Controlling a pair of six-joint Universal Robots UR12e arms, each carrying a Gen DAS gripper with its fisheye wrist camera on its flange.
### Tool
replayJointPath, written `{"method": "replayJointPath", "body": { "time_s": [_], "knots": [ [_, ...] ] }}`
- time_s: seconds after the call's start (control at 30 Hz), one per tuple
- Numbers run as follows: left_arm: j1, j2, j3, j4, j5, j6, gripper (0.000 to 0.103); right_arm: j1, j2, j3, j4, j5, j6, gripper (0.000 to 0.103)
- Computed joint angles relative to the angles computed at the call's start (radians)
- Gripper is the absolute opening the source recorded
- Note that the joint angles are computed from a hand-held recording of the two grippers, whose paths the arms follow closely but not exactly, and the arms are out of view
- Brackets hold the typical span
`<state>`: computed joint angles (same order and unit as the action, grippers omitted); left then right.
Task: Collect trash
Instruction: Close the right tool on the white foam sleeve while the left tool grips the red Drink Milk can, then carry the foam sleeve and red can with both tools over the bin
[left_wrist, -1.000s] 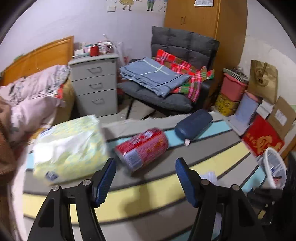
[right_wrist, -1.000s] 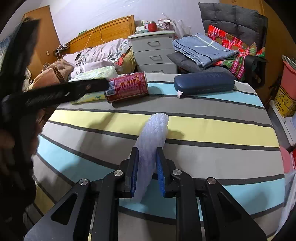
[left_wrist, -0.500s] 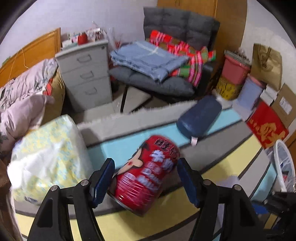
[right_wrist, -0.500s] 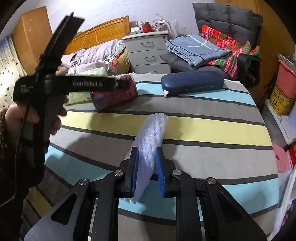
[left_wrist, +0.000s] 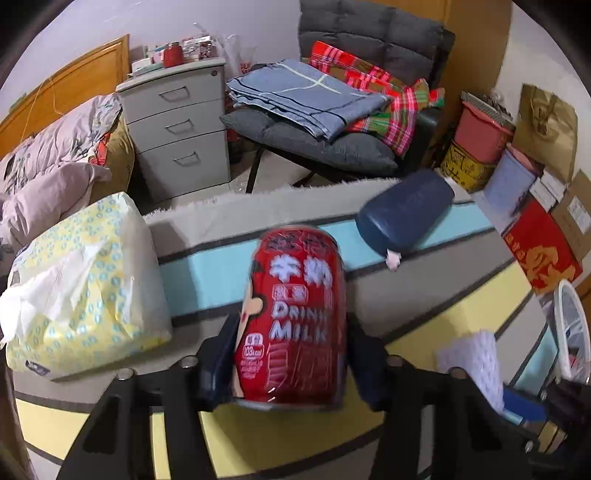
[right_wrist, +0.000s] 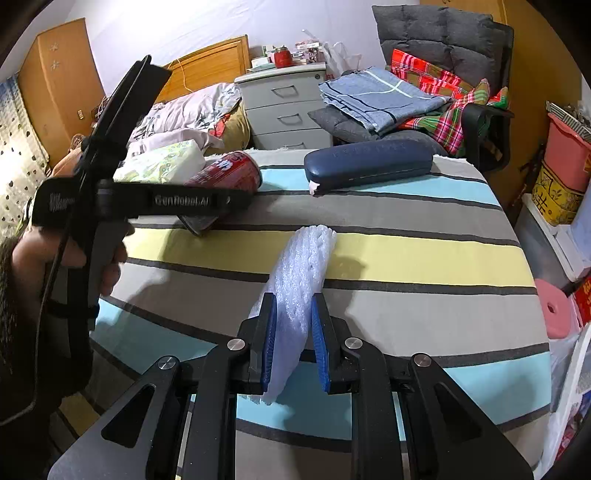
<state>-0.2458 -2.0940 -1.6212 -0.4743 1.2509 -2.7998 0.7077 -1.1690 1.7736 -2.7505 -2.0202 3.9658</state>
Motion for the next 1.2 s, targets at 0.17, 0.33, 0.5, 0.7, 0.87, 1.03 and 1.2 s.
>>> {"method": "replayJointPath", "body": {
  "time_s": [0.17, 0.33, 0.5, 0.7, 0.87, 1.03, 1.2],
  "knots": [
    [0.01, 0.026, -0.043, 0.02, -0.004, -0.041, 0.053, 0.001, 0.002, -0.001, -0.003, -0.003, -0.001, 0.019],
    [0.024, 0.068, -0.112, 0.054, -0.007, -0.06, 0.053, 0.003, 0.002, -0.001, -0.001, -0.011, 0.005, 0.019],
    [0.04, 0.114, -0.181, 0.078, -0.001, -0.076, 0.053, 0.007, 0.0, -0.002, 0.005, -0.023, 0.013, 0.019],
    [0.048, 0.17, -0.268, 0.126, 0.011, -0.094, 0.053, 0.012, -0.001, 0.002, -0.007, -0.025, 0.015, 0.018],
    [0.058, 0.204, -0.318, 0.14, -0.009, -0.122, 0.053, 0.02, -0.004, 0.005, -0.018, -0.033, -0.001, 0.015],
    [0.059, 0.232, -0.35, 0.145, -0.014, -0.149, 0.053, 0.018, -0.005, 0.014, -0.039, -0.011, -0.001, 0.014],
    [0.058, 0.261, -0.378, 0.164, -0.007, -0.158, 0.053, 0.025, -0.009, 0.016, -0.041, -0.012, 0.0, 0.013]
  ]
}}
